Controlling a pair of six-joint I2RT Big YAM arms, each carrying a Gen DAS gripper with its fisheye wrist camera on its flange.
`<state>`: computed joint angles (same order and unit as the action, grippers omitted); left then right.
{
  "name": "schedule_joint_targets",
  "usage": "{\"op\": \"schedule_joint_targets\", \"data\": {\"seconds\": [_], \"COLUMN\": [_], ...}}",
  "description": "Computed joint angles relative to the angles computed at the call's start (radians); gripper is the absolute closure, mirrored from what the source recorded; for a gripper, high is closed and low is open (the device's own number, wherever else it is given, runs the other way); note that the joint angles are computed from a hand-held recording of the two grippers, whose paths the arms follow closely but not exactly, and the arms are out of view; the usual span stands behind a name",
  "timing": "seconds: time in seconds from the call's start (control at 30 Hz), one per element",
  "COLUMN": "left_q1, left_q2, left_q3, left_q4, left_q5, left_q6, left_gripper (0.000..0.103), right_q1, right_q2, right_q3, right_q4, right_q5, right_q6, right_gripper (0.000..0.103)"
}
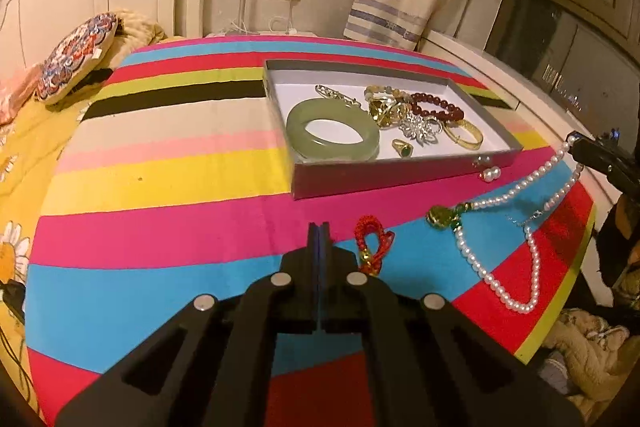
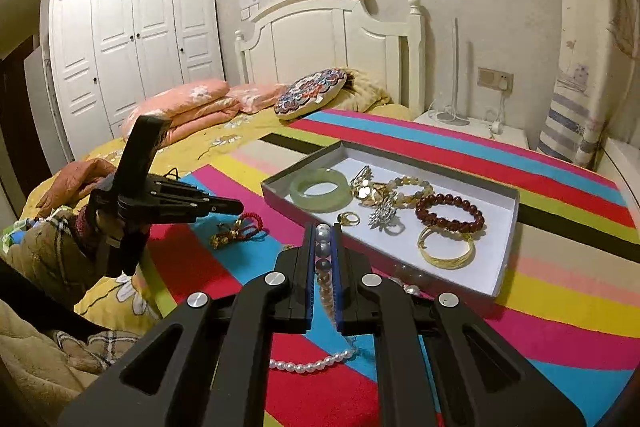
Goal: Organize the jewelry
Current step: 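Lift the pearl necklace and red bracelet and carry them toward the tray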
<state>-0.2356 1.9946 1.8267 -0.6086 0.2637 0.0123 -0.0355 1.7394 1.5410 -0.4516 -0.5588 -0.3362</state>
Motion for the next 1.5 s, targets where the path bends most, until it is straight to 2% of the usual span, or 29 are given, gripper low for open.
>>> {"op": "schedule_joint_targets", "data": {"seconds": [0.07,0.1,0.17,0.2,0.23,0.33,0.4,0.47,0.5,0.57,0.6,0.63,0.7,0.77,1.1,1.5], "left_q1": [-0.006,-0.007,-0.005,-0.005,-0.004,0.001,-0.010,-0.031,-0.049,-0.076,-0.091,-0.106,-0.119,-0.123,-0.124,-0.122], "left_q2": [-0.006,-0.008,-0.009,-0.020,-0.040,-0.062,-0.070,-0.073,-0.077,-0.080,-0.076,-0.066,-0.043,-0.030,-0.052,-0.104], "left_q3": [-0.008,-0.010,-0.009,-0.026,-0.058,-0.081,-0.086,-0.083,-0.086,-0.094,-0.092,-0.084,-0.062,-0.055,-0.075,-0.123], "left_q4": [0.005,0.005,-0.001,0.020,0.068,0.103,0.101,0.069,0.052,0.036,0.025,0.012,-0.006,0.007,0.047,0.100], "left_q5": [-0.012,-0.011,0.005,0.001,-0.001,0.055,0.050,0.037,0.020,-0.028,-0.062,-0.101,-0.156,-0.173,-0.188,-0.201], "left_q6": [0.018,0.019,0.008,-0.005,-0.026,-0.059,-0.029,0.040,0.099,0.167,0.200,0.237,0.256,0.261,0.255,0.243], "left_gripper": [0.103,0.100,0.064,0.036,0.030,0.030,0.031,0.031,0.032,0.038,0.047,0.064,0.088,0.096,0.097,0.097], "right_q1": [0.003,0.004,0.005,0.007,0.007,0.009,0.013,0.014,0.014,0.014,0.014,0.015,0.016,0.017,0.014,0.010], "right_q2": [0.004,0.004,0.007,0.009,0.012,0.018,0.021,0.024,0.026,0.025,0.025,0.026,0.027,0.024,0.019,-0.049], "right_q3": [0.005,0.005,0.009,0.011,0.014,0.017,0.019,0.022,0.024,0.022,0.022,0.023,0.020,0.015,0.004,-0.043], "right_q4": [-0.007,-0.006,-0.006,-0.007,-0.010,-0.017,-0.021,-0.024,-0.025,-0.024,-0.024,-0.025,-0.025,-0.024,-0.004,0.128], "right_q5": [0.004,0.008,0.011,0.013,0.015,0.017,0.019,0.019,0.019,0.019,0.019,0.018,0.019,0.019,0.014,0.019], "right_q6": [-0.003,-0.004,0.000,0.000,-0.001,-0.003,-0.007,-0.009,-0.010,-0.010,-0.010,-0.008,-0.008,-0.009,-0.004,0.055], "right_gripper": [0.095,0.095,0.095,0.095,0.095,0.095,0.095,0.095,0.095,0.095,0.095,0.095,0.095,0.095,0.095,0.095]}}
